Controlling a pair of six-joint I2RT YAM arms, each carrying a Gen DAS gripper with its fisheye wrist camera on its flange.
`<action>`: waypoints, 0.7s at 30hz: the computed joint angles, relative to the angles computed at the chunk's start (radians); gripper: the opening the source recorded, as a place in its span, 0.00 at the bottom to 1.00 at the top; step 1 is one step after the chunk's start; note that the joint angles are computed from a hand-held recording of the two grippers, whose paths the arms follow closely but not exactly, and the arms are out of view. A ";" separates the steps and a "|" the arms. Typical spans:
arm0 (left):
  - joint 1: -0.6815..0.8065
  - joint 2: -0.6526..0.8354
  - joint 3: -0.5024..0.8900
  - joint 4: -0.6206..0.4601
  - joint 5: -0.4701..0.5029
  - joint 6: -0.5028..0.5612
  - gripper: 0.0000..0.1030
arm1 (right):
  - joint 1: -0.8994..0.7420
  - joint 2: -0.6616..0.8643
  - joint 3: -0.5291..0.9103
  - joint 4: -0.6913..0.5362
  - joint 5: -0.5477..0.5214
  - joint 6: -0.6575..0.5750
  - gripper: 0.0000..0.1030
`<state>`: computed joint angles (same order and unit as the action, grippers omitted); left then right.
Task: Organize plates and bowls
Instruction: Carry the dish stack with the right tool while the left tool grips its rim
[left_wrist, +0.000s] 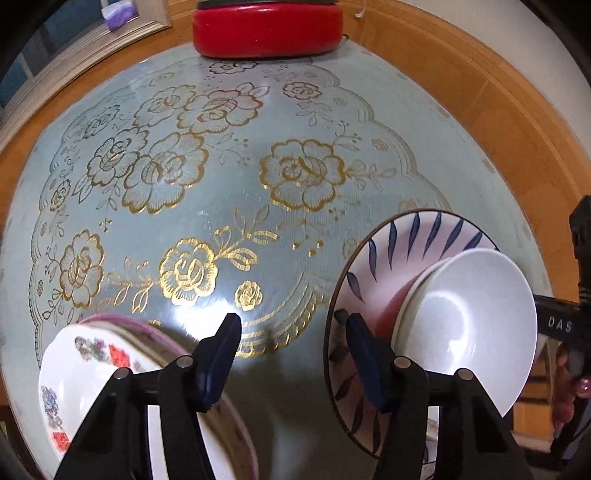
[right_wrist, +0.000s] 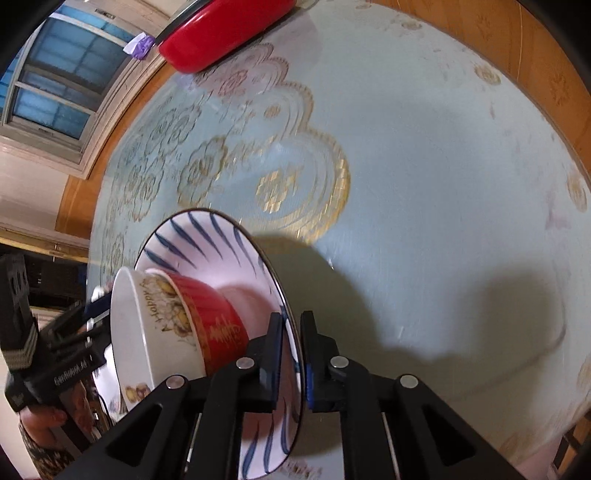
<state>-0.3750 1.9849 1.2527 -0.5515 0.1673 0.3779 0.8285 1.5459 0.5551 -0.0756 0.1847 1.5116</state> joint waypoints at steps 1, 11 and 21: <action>-0.013 0.006 0.007 0.010 -0.008 -0.019 0.57 | -0.029 -0.006 -0.007 0.006 -0.009 -0.031 0.09; -0.010 0.083 0.056 0.064 0.070 -0.166 0.79 | -0.181 -0.090 -0.162 0.159 -0.070 -0.164 0.19; 0.008 0.076 0.001 0.172 0.129 -0.153 0.81 | -0.132 -0.097 -0.227 0.272 -0.052 -0.259 0.20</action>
